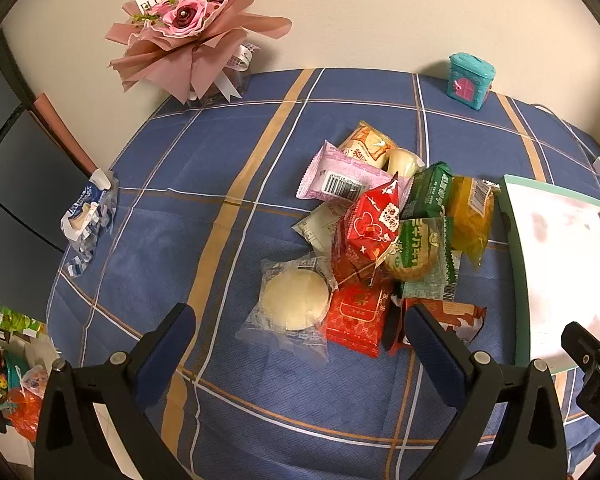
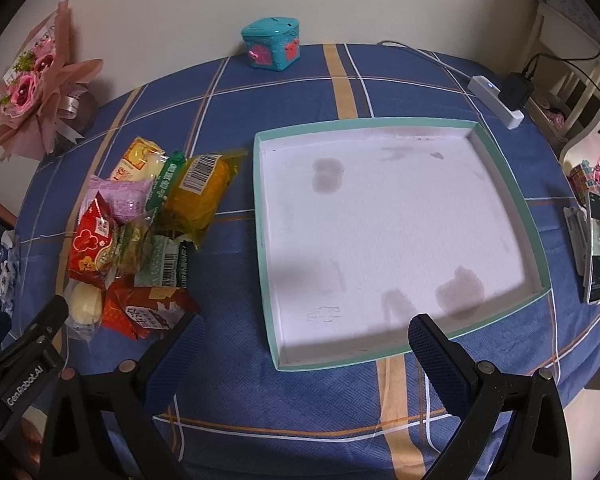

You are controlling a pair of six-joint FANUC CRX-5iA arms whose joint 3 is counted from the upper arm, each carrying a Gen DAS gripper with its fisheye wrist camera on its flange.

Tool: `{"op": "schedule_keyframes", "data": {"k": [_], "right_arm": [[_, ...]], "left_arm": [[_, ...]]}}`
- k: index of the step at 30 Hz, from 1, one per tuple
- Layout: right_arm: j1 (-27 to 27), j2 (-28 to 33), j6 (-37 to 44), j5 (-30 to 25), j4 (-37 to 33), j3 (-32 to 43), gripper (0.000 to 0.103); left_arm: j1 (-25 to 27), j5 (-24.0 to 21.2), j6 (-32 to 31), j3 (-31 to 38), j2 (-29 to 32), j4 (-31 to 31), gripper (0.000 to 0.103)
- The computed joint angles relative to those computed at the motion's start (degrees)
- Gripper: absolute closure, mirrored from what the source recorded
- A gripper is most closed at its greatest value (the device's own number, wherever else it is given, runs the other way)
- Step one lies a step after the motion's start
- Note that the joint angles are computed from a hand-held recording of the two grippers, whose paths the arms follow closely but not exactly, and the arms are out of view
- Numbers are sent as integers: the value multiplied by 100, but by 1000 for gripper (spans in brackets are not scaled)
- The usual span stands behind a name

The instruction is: Organize snacks

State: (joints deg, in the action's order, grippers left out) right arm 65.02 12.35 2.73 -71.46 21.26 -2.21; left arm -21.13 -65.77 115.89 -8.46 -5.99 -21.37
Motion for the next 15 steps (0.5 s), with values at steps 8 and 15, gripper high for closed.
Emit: {"op": "schedule_keyframes", "data": {"k": [8, 15], "right_arm": [[-8, 61, 99, -86, -13, 78, 0], [-10, 57, 83, -40, -29, 67, 0]], "left_arm": [[12, 9, 73, 8, 14, -8, 0], [7, 78, 39, -6, 7, 38, 0]]}}
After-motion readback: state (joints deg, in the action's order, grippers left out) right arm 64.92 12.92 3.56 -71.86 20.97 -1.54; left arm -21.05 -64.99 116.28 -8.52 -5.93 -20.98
